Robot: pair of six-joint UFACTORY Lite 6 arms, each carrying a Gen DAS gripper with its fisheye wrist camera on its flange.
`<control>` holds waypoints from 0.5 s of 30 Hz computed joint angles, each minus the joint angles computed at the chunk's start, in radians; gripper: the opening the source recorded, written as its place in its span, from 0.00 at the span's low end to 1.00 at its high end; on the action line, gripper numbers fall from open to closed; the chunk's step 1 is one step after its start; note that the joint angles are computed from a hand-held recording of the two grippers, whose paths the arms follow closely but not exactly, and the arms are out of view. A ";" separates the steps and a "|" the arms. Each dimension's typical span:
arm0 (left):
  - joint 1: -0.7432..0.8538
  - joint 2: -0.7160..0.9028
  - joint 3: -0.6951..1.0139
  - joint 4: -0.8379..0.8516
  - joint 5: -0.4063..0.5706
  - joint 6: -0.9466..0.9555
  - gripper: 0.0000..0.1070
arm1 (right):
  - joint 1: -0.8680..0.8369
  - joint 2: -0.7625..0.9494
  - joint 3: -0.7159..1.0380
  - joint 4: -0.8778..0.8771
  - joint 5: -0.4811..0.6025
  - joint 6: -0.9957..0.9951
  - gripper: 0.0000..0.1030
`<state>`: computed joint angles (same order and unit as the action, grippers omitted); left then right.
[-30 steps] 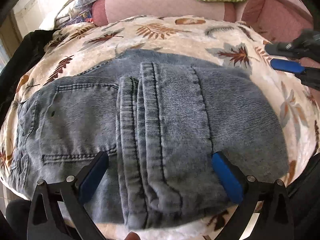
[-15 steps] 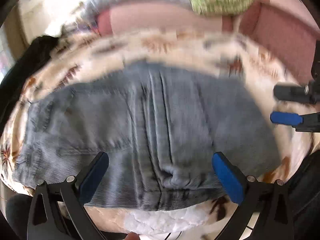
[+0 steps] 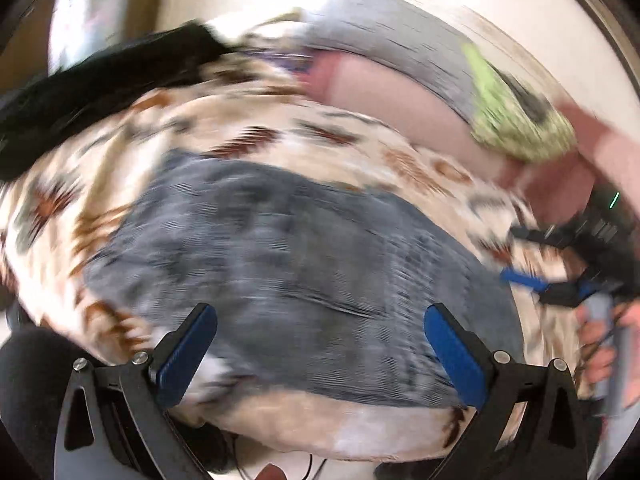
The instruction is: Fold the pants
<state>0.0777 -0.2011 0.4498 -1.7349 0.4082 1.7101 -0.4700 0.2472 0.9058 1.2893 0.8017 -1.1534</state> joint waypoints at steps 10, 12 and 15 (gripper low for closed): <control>0.416 0.359 0.253 0.237 0.271 -0.260 0.96 | 0.053 -0.271 -0.252 0.079 -0.177 -0.067 0.79; 0.417 0.401 0.289 0.236 0.285 -0.268 0.96 | 0.026 -0.356 -0.346 0.127 -0.152 -0.149 0.79; 0.394 0.444 0.333 0.230 0.270 -0.301 0.96 | 0.015 -0.423 -0.463 0.234 -0.167 -0.287 0.79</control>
<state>0.4719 0.2431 0.7832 -1.5046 0.6778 1.4086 -0.4552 -0.1757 0.4424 1.5231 0.6342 -1.4404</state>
